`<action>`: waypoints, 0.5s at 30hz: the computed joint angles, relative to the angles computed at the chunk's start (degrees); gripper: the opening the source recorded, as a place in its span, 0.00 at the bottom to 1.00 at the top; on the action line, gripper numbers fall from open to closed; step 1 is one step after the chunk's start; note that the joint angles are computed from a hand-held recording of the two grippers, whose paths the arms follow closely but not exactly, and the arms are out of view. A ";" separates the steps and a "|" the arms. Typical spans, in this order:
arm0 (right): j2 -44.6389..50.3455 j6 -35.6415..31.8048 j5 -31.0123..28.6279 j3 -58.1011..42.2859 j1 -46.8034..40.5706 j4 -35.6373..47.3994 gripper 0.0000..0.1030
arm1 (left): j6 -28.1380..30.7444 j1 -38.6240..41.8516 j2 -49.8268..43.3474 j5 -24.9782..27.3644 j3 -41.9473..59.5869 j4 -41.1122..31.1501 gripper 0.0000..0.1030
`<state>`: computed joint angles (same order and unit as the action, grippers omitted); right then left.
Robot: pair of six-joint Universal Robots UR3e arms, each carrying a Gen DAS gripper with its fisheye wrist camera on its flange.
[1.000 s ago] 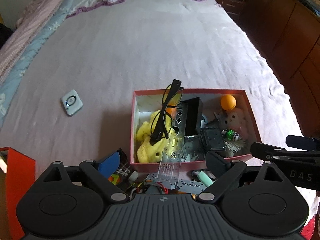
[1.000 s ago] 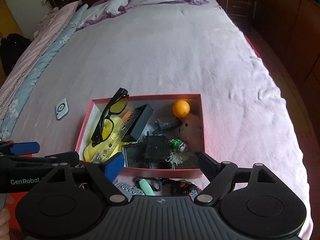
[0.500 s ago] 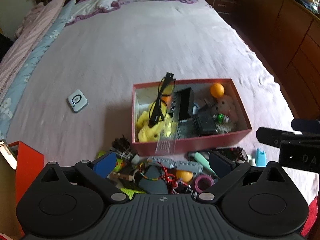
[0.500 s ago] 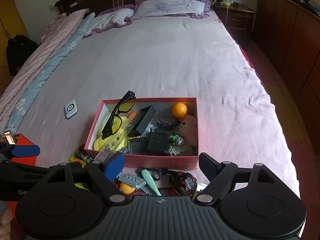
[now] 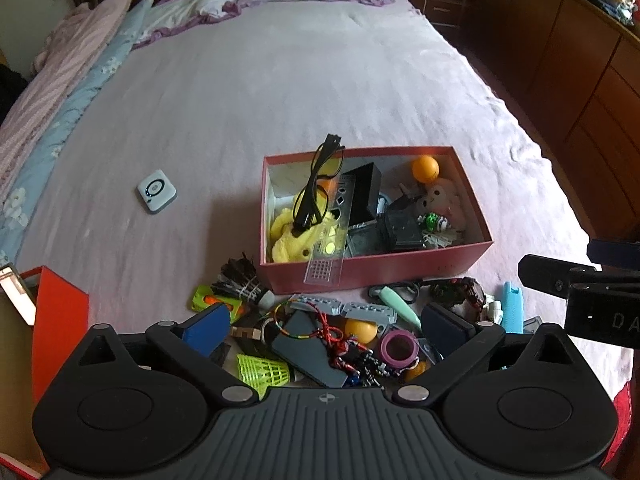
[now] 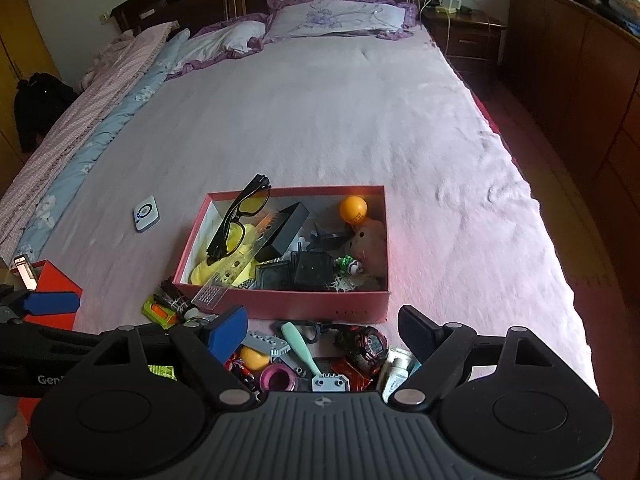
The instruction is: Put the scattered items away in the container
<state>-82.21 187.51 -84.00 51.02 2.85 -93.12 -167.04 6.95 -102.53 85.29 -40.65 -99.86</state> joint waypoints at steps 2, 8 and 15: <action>-0.50 -0.16 0.08 0.54 0.04 0.09 0.82 | -0.08 0.26 0.70 0.00 -0.87 0.04 1.00; -1.33 -0.51 0.25 1.39 0.31 0.16 0.82 | -0.26 0.74 2.20 -0.01 -2.45 0.35 1.00; -1.54 -0.77 0.35 1.39 0.55 0.35 0.82 | -0.13 1.40 3.21 -0.88 -3.30 0.10 1.00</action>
